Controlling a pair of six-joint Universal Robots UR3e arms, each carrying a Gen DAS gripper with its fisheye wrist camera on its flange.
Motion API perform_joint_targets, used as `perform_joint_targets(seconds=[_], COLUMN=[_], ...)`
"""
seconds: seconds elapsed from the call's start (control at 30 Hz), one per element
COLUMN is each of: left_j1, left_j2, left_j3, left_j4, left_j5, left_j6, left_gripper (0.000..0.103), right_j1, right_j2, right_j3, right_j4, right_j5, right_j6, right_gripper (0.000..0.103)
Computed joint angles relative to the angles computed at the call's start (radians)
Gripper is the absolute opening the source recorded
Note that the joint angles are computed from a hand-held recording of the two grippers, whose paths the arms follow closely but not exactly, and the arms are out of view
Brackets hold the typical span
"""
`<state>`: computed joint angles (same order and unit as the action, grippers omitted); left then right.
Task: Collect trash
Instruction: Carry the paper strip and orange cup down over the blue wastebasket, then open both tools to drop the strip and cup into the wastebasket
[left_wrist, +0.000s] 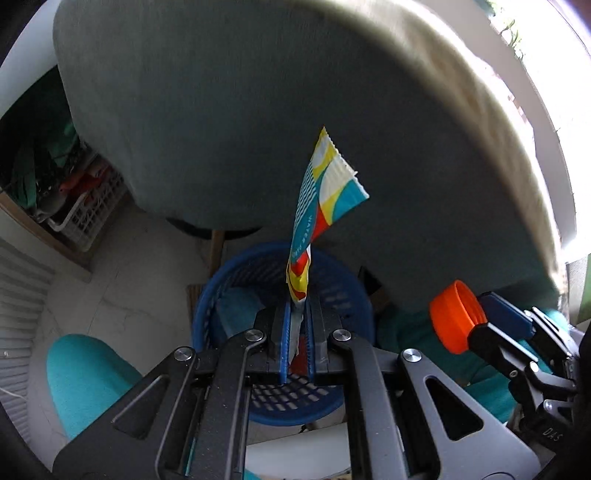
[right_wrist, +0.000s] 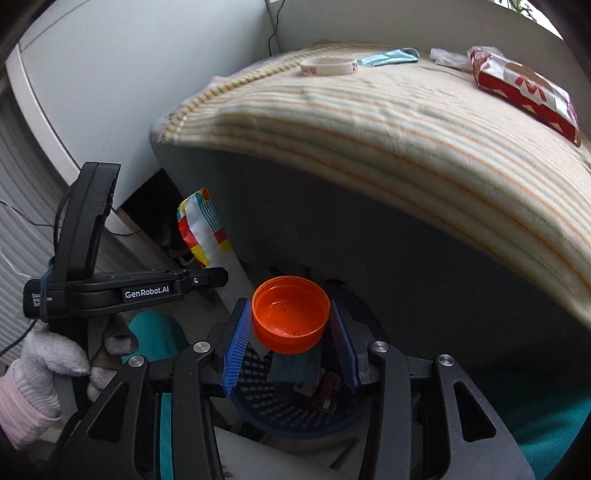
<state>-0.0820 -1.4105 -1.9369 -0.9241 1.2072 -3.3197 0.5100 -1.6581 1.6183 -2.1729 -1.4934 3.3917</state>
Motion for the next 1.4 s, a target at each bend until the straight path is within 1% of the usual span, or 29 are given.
perform_joint_targets(seconds=[0.17,0.33,0.57,0.67,0.83,0.9,0.97,1.03,1.1,1.4], left_j1=[-0.049,-0.081,-0.106,-0.112,-0.118,-0.118,-0.121,-0.130,-0.131,-0.146], left_j2=[-0.049,-0.077,-0.110,-0.127,-0.141,-0.156,-0.161,-0.156,-0.156,-0.154], left_j3=[-0.016,-0.036,-0.029,-0.012,0.008,0.018,0.015,0.007,0.009,0.027], left_j4=[0.038,0.062,0.062,0.057,0.033,0.029,0.036,0.048,0.045,0.041], left_j5=[0.039,0.056,0.067,0.070,0.068,0.067,0.066,0.065,0.063,0.078], left_j6=[-0.012,-0.021,-0.012,-0.006,0.002,0.008,0.005,-0.007,-0.008,-0.004], left_gripper=[0.005,0.005,0.005,0.005,0.005,0.010,0.027,0.032,0.032,0.032], right_j1=[-0.007,-0.004,-0.007,0.008,0.010,0.006,0.010,0.013,0.016,0.006], right_j2=[0.008,0.047,0.095,0.107,0.131,0.121,0.124,0.128,0.127,0.108], right_j3=[0.042,0.039,0.012,0.001,-0.024,-0.014,-0.019,-0.020,-0.018,-0.007], right_j4=[0.000,0.006,0.019,0.025,0.040,0.044,0.050,0.049,0.046,0.045], right_j5=[0.007,0.004,0.006,-0.009,-0.016,-0.010,-0.015,-0.021,-0.026,-0.014], right_j6=[0.031,0.034,0.037,0.048,0.064,0.061,0.065,0.070,0.071,0.074], right_gripper=[0.042,0.042,0.042,0.043,0.043,0.043,0.044,0.052,0.054,0.054])
